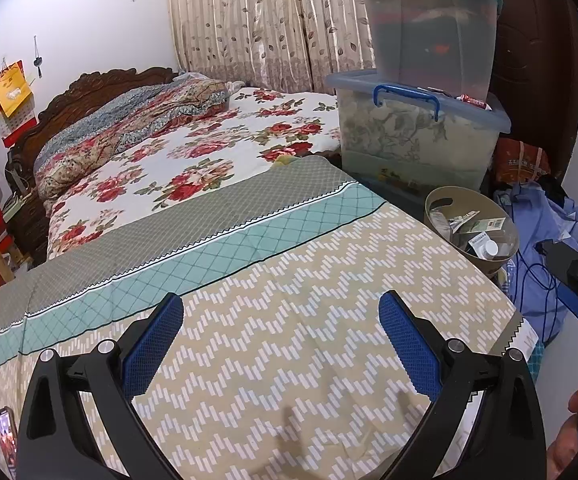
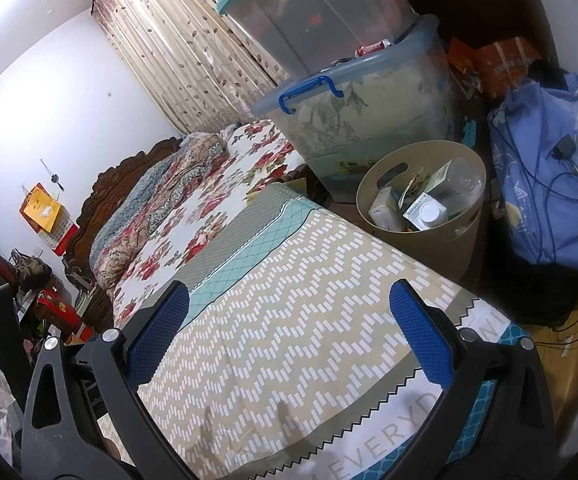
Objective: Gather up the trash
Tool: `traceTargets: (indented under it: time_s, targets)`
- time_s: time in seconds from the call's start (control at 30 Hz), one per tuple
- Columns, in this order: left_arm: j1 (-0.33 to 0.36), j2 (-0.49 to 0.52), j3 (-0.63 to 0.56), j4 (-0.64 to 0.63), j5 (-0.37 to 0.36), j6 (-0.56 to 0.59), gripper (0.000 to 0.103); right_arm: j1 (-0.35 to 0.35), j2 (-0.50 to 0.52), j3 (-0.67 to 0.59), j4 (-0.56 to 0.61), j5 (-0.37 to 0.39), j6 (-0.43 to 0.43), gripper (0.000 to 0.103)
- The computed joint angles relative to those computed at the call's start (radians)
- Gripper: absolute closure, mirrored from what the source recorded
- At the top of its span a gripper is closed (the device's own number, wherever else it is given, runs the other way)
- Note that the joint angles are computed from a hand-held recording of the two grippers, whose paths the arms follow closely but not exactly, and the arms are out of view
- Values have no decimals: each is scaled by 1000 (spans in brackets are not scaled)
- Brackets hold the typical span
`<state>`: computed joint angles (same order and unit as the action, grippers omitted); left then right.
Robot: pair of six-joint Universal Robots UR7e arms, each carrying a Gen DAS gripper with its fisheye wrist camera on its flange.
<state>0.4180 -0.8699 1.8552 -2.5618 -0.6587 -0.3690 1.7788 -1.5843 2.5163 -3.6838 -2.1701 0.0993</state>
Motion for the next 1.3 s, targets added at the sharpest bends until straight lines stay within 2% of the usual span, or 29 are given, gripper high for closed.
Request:
traceTargets:
  time_s: [1.3]
  targets:
    - [-7,2,5,0,-4,11,9,4,8,9,-6,0,12,4]
